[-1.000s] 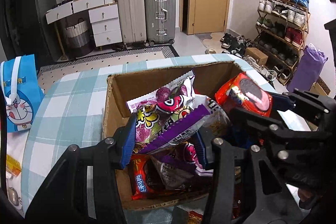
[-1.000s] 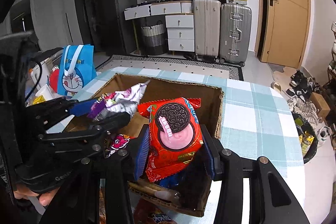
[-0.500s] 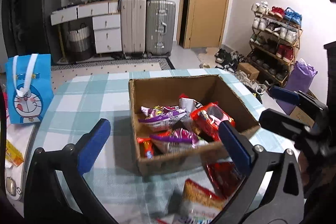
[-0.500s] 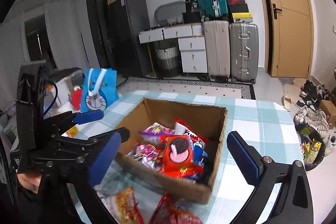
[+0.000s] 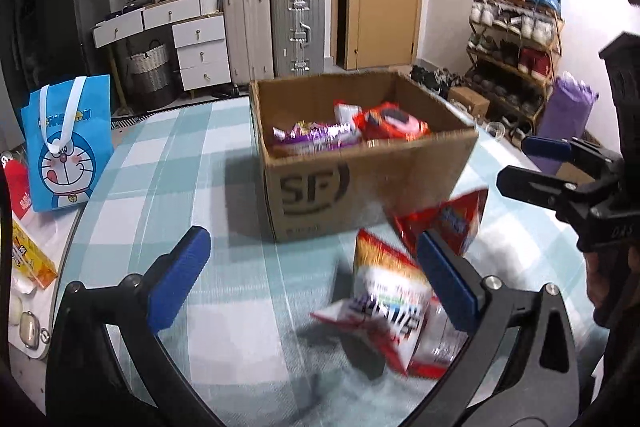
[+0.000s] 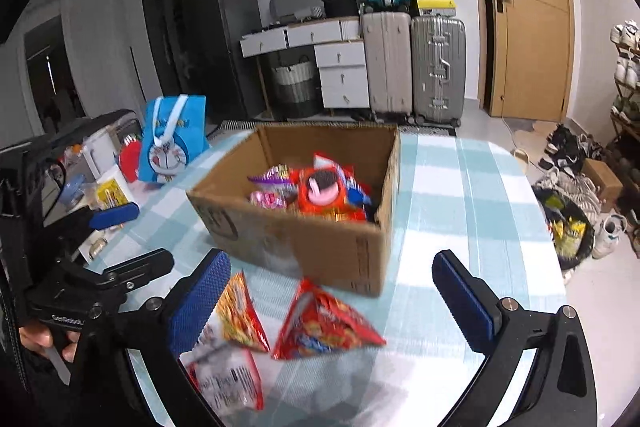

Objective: Organize snacks
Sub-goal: 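Move both grippers back to the red chip bags beside the box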

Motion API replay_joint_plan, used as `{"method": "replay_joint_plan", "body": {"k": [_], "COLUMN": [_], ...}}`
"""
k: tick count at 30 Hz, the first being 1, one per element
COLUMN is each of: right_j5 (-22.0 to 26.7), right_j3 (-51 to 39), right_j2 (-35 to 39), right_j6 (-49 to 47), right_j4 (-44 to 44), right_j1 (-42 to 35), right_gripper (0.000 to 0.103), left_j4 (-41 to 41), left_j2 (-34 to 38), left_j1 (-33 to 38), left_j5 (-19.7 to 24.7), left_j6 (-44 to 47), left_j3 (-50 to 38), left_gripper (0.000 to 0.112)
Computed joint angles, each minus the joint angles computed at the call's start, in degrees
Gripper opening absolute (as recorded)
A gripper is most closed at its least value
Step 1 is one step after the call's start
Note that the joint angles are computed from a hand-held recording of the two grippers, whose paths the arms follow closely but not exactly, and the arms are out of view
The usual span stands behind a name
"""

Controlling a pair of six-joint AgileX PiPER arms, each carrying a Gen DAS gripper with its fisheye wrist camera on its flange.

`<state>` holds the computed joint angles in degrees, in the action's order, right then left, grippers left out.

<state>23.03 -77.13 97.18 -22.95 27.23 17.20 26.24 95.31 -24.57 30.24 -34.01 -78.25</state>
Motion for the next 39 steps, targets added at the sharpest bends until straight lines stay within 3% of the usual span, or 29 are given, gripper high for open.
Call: {"method": "replay_joint_plan", "body": {"k": [2,4,7,11,17,39], "right_j5": [0.4,0.5,0.3,0.0,1.7,6.6], "right_j3": [0.9,2.0,1.7,0.9,-1.0,-4.2], "right_j2": [0.5,0.6,1.2,2.7,5.8,10.9], "right_j6": [-3.4,-8.0,-5.2,-0.1,5.8,8.0], "right_j4": [3.7,8.8,5.1,0.0,-5.2,-5.8], "right_j1": [-0.4,-0.8,-0.2,0.5,0.7,-0.4], "right_gripper": [0.102,0.102,0.102,0.102,0.102,0.102], "left_j4": [0.3,-1.0,-1.0,-6.9,-6.7,-17.6], "left_j2": [-0.6,0.0,0.6,1.9,2.5,4.6], "left_j1": [-0.1,-0.1,0.3,1.5,1.4,2.5], "left_j5": [-2.2,-1.6,-1.2,-0.5,-0.4,1.0], "left_j6": [-1.1,-0.2,0.1,5.2,5.5,16.4], "left_j3": [2.4,2.1,1.3,0.1,0.4,-1.0], "left_gripper": [0.103,0.103,0.103,0.103,0.103,0.103]}}
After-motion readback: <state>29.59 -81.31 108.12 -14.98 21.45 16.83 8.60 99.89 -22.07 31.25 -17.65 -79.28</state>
